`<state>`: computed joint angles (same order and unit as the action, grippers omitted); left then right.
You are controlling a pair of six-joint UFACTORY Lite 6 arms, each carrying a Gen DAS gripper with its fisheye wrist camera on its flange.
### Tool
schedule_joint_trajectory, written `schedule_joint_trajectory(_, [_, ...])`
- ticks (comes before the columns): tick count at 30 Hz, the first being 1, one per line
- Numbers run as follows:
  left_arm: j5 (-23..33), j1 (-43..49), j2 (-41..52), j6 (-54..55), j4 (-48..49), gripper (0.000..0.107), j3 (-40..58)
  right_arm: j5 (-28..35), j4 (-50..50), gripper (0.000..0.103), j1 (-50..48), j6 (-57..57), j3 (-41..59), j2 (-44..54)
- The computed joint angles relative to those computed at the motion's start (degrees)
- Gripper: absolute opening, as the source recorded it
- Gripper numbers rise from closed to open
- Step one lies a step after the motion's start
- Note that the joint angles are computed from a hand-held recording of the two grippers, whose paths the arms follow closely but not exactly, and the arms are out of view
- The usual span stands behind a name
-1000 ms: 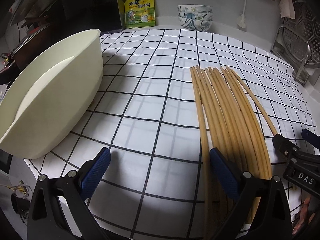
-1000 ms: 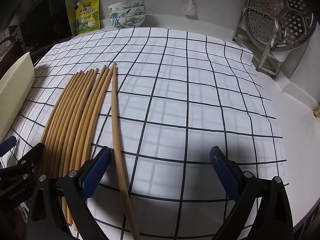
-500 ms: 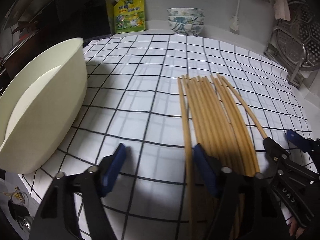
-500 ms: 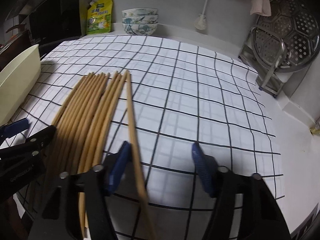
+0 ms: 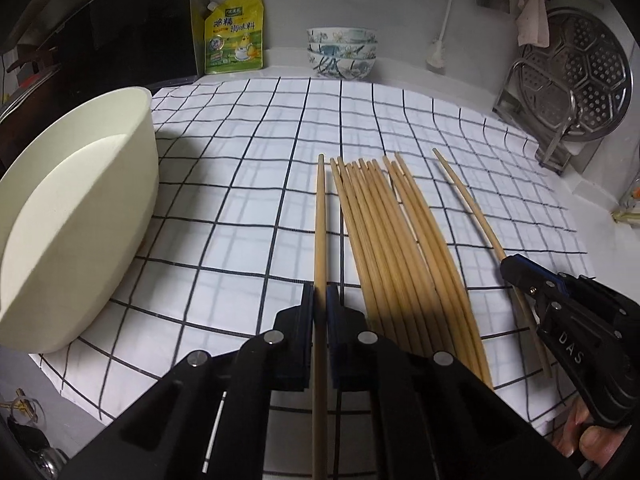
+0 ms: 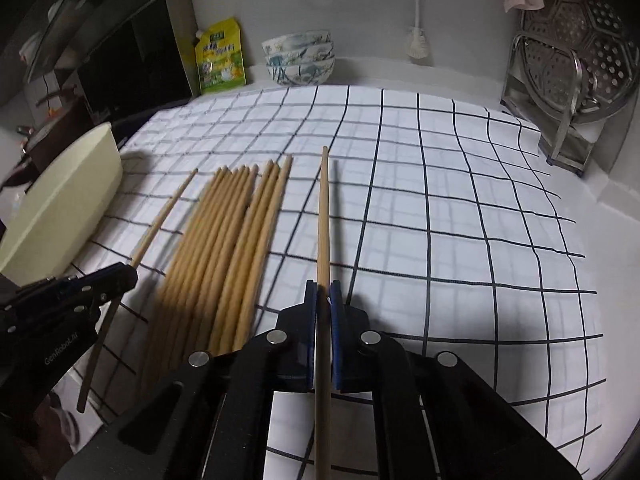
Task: Organize utensils
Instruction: 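Carry the chopstick into the cream basin and open the right gripper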
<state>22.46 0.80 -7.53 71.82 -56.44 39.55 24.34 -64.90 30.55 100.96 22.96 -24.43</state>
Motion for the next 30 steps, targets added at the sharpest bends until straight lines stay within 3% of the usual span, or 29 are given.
schedule_joint_trajectory(4, [6.1, 4.6, -2.2, -0.2, 1.8, 0.007, 2.6, 0.0, 2.0, 0.006, 1.6, 0.0, 0.5, -4.0])
schedule_joint_trajectory(9, [15.7, 12.9, -2.8, 1.9, 2.7, 0.007, 9.7, 6.9, 0.5, 0.006, 10.0, 3.7, 8.5, -1.0])
schedule_joint_trajectory(14, [24.3, 23.9, 3.1, 5.0, 1.7, 0.007, 21.1, 5.3, -2.3, 0.006, 12.8, 3.5, 24.7, 12.1])
schedule_joint_trajectory(18, [27.4, 30.9, 11.9, 6.1, 1.9, 0.007, 33.1, 2.0, -1.7, 0.006, 14.3, -0.9, 42.6, 27.5])
schedule_joint_trajectory(20, [27.2, 32.7, 17.4, 5.6, 2.8, 0.007, 39.6, -0.2, 3.0, 0.006, 13.9, -6.8, 52.3, 35.7])
schedule_joint_trajectory(23, [26.9, 34.5, 25.0, 4.3, 4.4, 0.007, 48.0, -1.4, 17.6, 0.006, 13.4, -23.4, 70.2, 50.0])
schedule_joint_trajectory(26, [27.0, 35.4, 34.2, 0.9, 7.5, 0.007, 58.7, 0.7, 32.9, 0.006, 13.3, -39.7, 87.3, 62.9])
schedule_joint_trajectory(30, [27.1, 35.0, 42.8, -3.3, 11.2, 0.007, 68.1, 9.3, 47.2, 0.006, 13.2, -54.3, 111.3, 79.4])
